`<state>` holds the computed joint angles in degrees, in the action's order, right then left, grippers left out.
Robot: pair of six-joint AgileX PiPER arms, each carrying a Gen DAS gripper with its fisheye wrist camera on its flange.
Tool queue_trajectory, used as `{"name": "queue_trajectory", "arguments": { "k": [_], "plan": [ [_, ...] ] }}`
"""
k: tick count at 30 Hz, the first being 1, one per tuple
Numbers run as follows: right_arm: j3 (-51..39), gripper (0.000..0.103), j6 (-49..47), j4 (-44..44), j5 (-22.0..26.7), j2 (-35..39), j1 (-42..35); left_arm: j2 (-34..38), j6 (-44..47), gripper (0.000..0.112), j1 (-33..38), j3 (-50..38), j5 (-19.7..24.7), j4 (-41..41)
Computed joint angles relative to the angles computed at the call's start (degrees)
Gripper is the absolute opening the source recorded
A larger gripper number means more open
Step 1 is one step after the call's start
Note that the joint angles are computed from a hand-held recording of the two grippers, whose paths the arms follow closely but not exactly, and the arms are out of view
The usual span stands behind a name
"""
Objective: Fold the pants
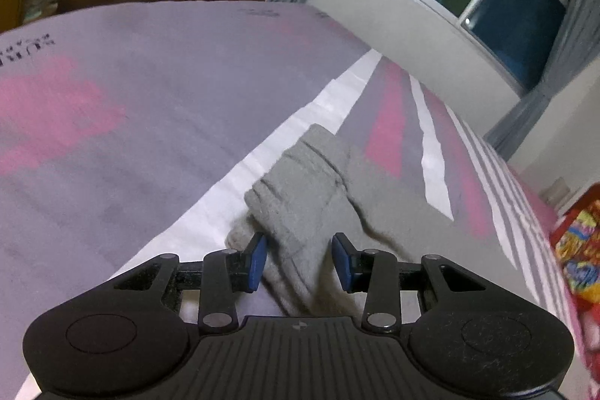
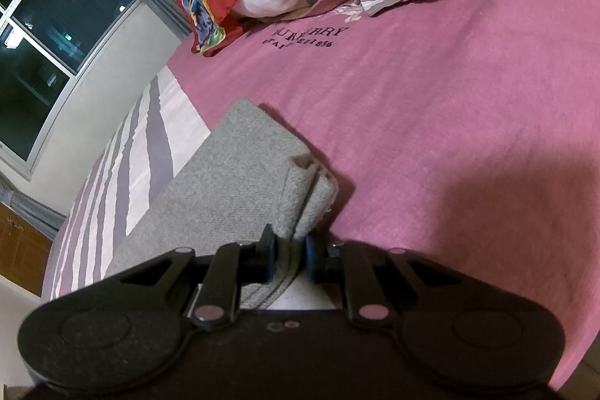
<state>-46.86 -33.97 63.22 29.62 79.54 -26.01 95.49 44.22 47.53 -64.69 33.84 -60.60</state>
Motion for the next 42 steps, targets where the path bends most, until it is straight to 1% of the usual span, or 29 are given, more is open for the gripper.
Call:
{"name": "queue_trajectory", "arguments": {
  "k": [1,2,3,4,5,6,7,8,9,10,11,13,14,16,17,18,19,20,21,22,23,29,33,34,35,38,42],
  "plan": [
    [-0.05,0.013,-0.04,-0.08,0.09,0.04,-0.03,0.65,0.5,0.039,0.29,-0.52,0.51,-1.58],
    [-0.04,0.013,-0.08,-0.09,0.18,0.03,-0.06,1.27,1.46,0.023,0.55,-1.27,1.1,-3.6],
    [-0.12,0.013,-0.11,-0.12,0.24,0.1,-0.08,1.95,4.17,0.019,1.4,-1.85,3.13,-7.16],
    [-0.11,0.013,-0.05,-0.2,0.25,0.06,-0.08,1.99,8.0,0.018,2.02,-1.54,3.92,-12.22],
    [-0.13,0.013,0.08,-0.31,0.23,0.04,-0.07,1.39,10.05,0.017,2.67,-1.22,4.22,-14.99],
    [-0.19,0.013,0.84,-0.81,-0.1,0.03,0.11,1.06,10.11,0.017,2.98,-1.53,4.44,-15.46],
    [-0.22,0.013,0.94,-0.97,-0.09,0.0,0.11,1.72,9.72,0.017,2.13,-1.88,2.69,-13.65],
    [-0.25,0.013,0.87,-1.01,-0.09,0.03,0.1,3.49,8.3,0.017,0.37,-2.5,-0.09,-9.54],
    [-0.24,0.013,0.62,-0.83,-0.04,0.1,0.02,5.33,7.26,0.017,-0.92,-2.96,-1.71,-5.14],
    [-0.26,0.013,0.44,-0.53,0.18,0.21,-0.17,5.8,6.27,0.018,-0.99,-3.17,-1.36,-3.03],
    [-0.33,0.013,0.59,-0.47,0.41,0.26,-0.31,5.59,6.01,0.018,-0.58,-3.13,-0.75,-3.21],
    [-0.61,0.013,0.82,-0.88,0.94,0.33,-0.52,4.66,6.32,0.02,-0.34,-2.25,-0.42,-4.05],
    [-0.88,0.013,0.95,-1.29,1.2,0.47,-0.57,3.55,6.25,0.023,-0.64,-1.59,-1.1,-3.49],
    [-1.41,0.013,1.63,-1.73,1.75,0.84,-0.78,1.24,6.14,0.032,-2.21,-0.54,-3.89,-1.17],
    [-1.61,0.013,2.16,-1.86,1.94,0.97,-0.87,-0.75,3.82,0.041,-3.54,0.5,-6.44,2.71],
    [-1.73,0.013,2.53,-2.01,1.99,1.06,-0.87,-1.17,-0.79,0.054,-5.49,0.41,-9.01,8.35],
    [-1.75,0.013,2.59,-1.99,1.89,1.13,-0.78,-1.62,-5.31,0.058,-6.7,0.69,-10.19,14.08],
    [-1.68,0.014,2.48,-1.72,1.8,1.17,-0.75,-0.77,-10.14,0.062,-7.25,-0.38,-10.01,19.81],
    [-1.62,0.014,2.42,-1.3,1.79,1.23,-0.8,-0.49,-13.62,0.064,-7.61,-0.73,-9.21,23.25],
    [-1.55,0.014,2.56,-0.92,1.86,1.28,-0.89,-0.34,-15.21,0.065,-7.52,-0.98,-7.9,24.8],
    [-1.52,0.014,2.79,-0.75,1.89,1.29,-0.92,-0.09,-16.63,0.068,-7.76,-1.07,-7.57,26.27],
    [-1.92,0.014,4.25,-0.55,3.16,1.67,-1.71,0.7,-17.9,0.072,-9.54,-0.6,-10.25,28.39],
    [-2.36,0.014,6.42,2.42,5.73,2.99,-3.76,1.27,-14.85,0.075,-9.32,-0.35,-10.53,25.42],
    [-3.26,0.013,9.02,0.44,5.79,3.2,-3.49,1.56,-15.12,0.075,-9.58,-0.64,-10.54,25.53],
    [-4.61,0.015,13.27,-3.83,5.24,3.03,-2.29,1.92,-14.85,0.075,-9.53,-0.99,-10.32,25.16],
    [-8.89,0.014,26.11,-21.02,1.5,2.0,4.64,2.06,-11.95,0.075,-8.71,-1.04,-9.38,22.66],
    [-15.12,0.014,44.22,-42.38,-0.09,0.73,14.15,2.35,-6.71,0.075,-7.24,-0.88,-8.03,18.04]
  ]
}}
